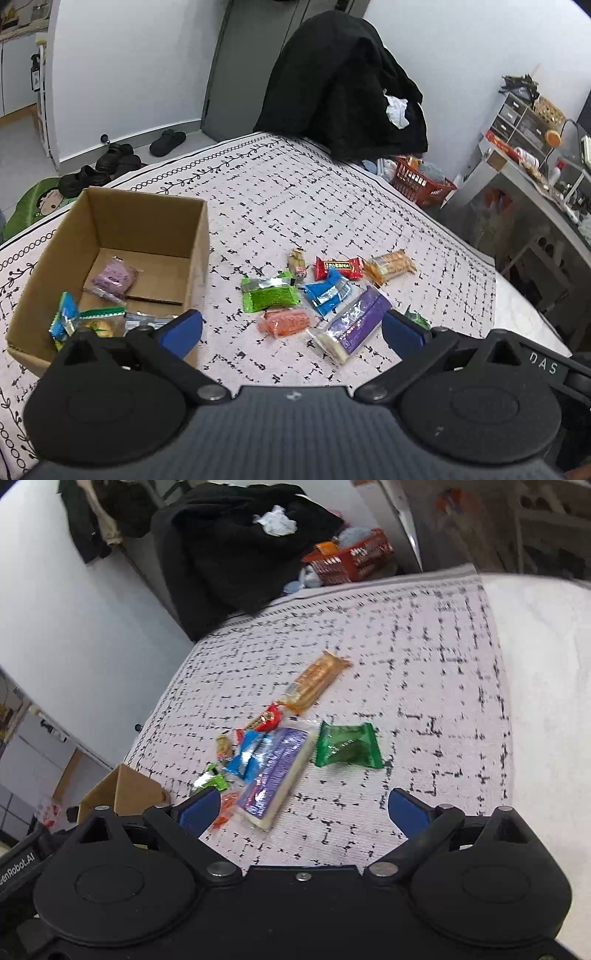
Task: Organize snacks
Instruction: 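Move the left tool to the purple bar pack while the right tool approaches the green packet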
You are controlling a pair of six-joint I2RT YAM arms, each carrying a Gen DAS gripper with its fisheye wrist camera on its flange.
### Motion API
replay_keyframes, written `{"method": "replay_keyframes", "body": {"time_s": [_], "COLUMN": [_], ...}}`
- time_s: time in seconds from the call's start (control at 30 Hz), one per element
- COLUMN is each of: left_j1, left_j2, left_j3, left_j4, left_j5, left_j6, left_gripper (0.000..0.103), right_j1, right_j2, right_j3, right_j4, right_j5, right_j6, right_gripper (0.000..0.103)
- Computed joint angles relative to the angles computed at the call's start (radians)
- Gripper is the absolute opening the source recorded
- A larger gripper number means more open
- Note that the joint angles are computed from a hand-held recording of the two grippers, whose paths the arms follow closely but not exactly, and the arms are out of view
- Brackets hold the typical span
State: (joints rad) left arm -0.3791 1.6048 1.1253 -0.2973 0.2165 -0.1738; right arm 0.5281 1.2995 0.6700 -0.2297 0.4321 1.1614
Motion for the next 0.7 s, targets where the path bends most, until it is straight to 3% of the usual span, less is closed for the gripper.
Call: {"method": "replay_keyframes", "body": {"time_s": [0.53, 0.7], "left_j1": [-0.100, -0.136], "left_j2": [0.140, 0.197], "left_j3": [0.075, 0.097], "left_j4": [0.011, 0.024], "left_j5": [-0.125, -0.143], "left_j6": [-0.068, -0.085], "left_gripper": [0.101, 0.097], "right_j1": [-0.118, -0.180], "right_j2": [0.066, 0.108], "right_j3": [-0.105, -0.131], "right_j4": [0.215, 0.306], "right_j5": [-0.095, -0.169], "right_j6": [-0.031, -0.044], "right_gripper": [0.091, 0.083]}}
